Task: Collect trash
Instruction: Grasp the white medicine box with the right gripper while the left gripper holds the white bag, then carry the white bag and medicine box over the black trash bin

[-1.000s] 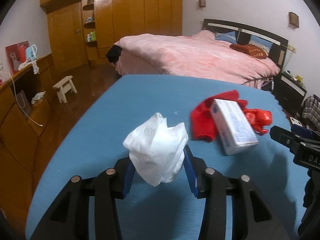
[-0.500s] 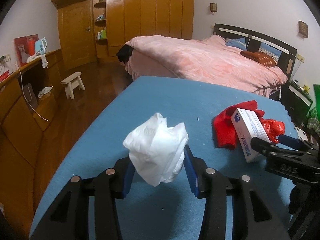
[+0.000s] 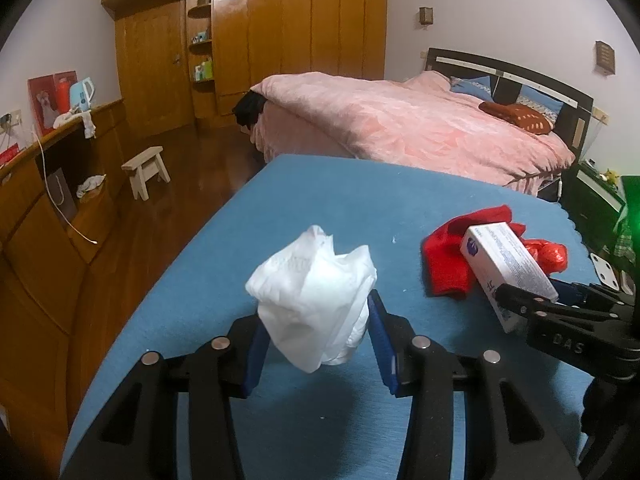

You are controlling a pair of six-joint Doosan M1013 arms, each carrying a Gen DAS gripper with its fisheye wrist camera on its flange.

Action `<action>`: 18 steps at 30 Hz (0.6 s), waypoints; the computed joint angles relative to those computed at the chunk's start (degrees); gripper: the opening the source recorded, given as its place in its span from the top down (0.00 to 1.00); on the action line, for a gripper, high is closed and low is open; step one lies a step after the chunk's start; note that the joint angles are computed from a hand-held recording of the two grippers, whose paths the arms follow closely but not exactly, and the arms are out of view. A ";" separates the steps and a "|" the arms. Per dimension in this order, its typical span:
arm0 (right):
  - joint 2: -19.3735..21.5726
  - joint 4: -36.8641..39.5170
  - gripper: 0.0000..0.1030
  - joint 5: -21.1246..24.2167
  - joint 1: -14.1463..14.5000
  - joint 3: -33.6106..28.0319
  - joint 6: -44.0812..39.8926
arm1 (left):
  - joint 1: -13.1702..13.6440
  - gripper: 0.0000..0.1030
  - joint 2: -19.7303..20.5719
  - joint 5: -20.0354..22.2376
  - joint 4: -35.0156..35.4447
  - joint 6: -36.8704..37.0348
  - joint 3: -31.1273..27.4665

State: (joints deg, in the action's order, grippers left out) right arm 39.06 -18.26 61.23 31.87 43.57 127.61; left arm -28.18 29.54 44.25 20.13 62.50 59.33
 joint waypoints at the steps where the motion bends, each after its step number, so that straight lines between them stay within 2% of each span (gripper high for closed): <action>1: -0.34 -0.20 0.45 -0.16 0.02 0.34 -0.01 | -0.09 0.56 -0.04 0.04 -0.03 0.03 -0.12; 9: -4.64 -0.02 0.46 -2.14 0.19 5.77 0.01 | -1.20 0.55 -0.95 -0.40 -1.01 1.34 0.57; 18: -4.18 2.77 0.44 -1.11 -0.16 7.16 -0.28 | -1.50 0.55 -0.59 1.44 -1.56 1.22 0.73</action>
State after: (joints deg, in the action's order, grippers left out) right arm 34.89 -15.49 60.12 31.71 50.73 127.33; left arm -29.69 28.95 45.68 18.57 63.73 60.06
